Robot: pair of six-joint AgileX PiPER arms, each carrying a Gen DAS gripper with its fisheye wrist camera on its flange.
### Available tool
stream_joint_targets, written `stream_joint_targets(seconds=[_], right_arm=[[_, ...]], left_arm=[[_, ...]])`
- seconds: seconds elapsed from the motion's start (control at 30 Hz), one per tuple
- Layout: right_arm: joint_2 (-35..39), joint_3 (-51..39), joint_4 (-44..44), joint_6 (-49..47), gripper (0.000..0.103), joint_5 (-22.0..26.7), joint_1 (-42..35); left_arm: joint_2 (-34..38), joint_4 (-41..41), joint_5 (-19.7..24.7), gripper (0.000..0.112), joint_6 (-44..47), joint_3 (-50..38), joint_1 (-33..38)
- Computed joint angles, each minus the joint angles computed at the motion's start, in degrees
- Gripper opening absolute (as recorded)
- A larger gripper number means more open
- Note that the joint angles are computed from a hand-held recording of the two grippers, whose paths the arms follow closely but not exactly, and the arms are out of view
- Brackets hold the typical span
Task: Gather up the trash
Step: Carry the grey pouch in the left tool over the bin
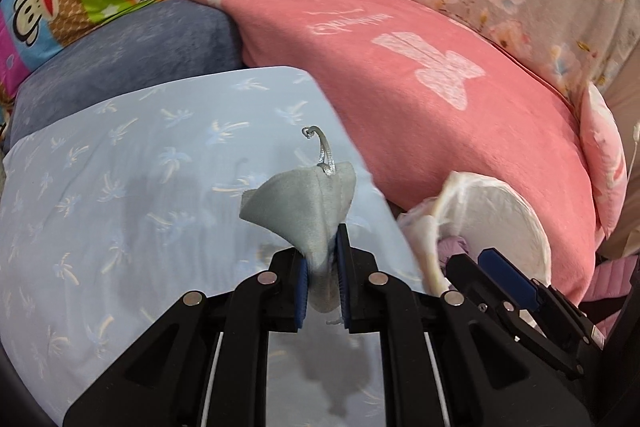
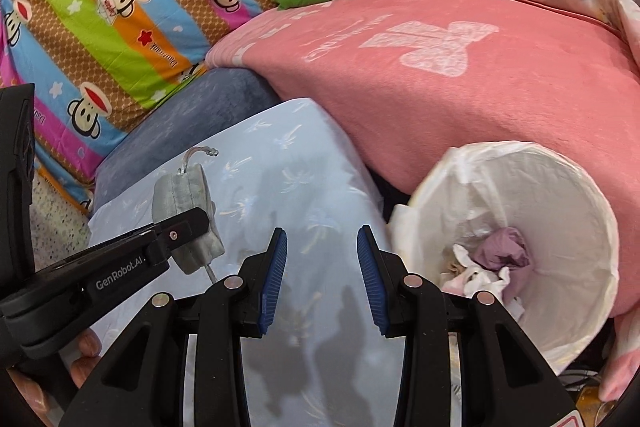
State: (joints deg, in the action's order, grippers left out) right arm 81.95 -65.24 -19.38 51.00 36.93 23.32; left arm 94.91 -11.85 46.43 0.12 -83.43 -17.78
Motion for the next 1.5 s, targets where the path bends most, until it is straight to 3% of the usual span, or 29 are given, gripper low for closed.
stream_joint_targets(seconds=[0.4,0.6,0.93,1.17,1.27,1.33,1.5], right_arm=[[-9.41,9.02,4.65,-5.44,0.037,-1.19,-7.33],[-10.1,11.98,9.09,-8.93,0.037,-3.05,-7.58],[1.07,10.22,10.96,-8.29,0.037,-8.47,1.9],[9.55,6.16,11.59,-8.75,0.036,-9.08,6.01],[11.18,5.72,11.51,-8.94,0.021,-8.76,6.24],[11.55,5.21,9.36,-7.49,0.004,-7.6,6.6],[8.07,6.49,8.19,-6.33,0.001,-7.07,4.77]], left_arm=[[0.08,1.01,1.34,0.012,-2.44,-2.02,-8.73],[-1.03,3.3,0.54,0.013,-4.03,-1.24,-9.35],[-4.32,7.16,-2.15,0.013,-6.14,7.81,-2.49],[-5.17,7.27,-3.05,0.013,-4.7,11.94,2.62],[-5.12,6.37,-3.08,0.013,-3.4,12.53,3.91],[-4.85,5.54,-3.14,0.012,-2.58,12.56,4.34],[-4.51,4.25,-2.87,0.013,-1.61,11.47,3.33]])
